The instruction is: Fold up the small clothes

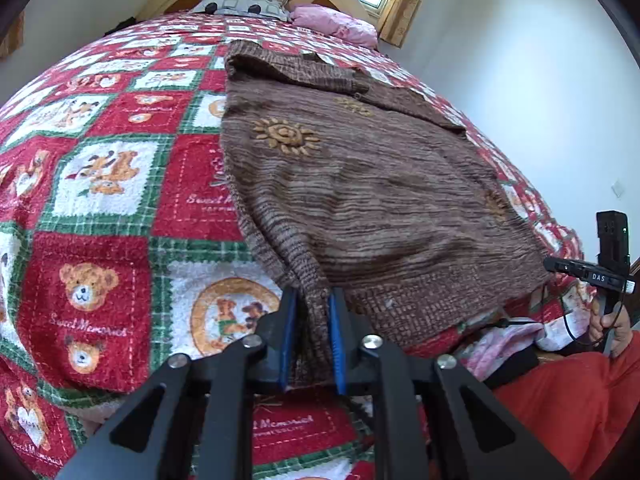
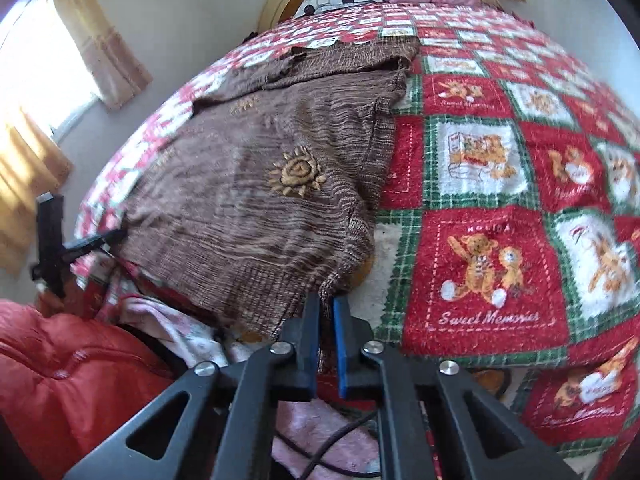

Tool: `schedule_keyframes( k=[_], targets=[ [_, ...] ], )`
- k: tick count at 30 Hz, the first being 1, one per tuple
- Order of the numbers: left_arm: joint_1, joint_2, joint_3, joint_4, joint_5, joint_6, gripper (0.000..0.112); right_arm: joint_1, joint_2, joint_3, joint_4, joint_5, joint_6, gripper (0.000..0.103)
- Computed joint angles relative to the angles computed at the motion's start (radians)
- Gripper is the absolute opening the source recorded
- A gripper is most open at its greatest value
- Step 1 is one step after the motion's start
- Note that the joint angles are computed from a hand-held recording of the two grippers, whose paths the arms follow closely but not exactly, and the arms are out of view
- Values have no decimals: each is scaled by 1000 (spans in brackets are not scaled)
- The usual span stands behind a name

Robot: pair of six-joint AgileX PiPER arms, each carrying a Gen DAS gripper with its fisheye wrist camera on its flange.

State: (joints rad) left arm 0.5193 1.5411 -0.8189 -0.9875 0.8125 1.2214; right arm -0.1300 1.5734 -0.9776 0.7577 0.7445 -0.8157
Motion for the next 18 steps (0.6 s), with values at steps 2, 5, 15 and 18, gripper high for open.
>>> schedule_keyframes(
  k=[2,5,15,18],
  targets=[
    [22,13,-21,-11,56,-13,14,-56,10,-7,111,80,-64,5],
    [58,10,-52,-36,136,-40,14,-129,26,-30,258,211,-118,5],
    [20,101,-312,-70,240,-291,14,-151,133,-268,423,338,20,5],
    [-35,197,-476,-21,225,-427,14,-157,208,-390,450,311,101,5]
  ],
)
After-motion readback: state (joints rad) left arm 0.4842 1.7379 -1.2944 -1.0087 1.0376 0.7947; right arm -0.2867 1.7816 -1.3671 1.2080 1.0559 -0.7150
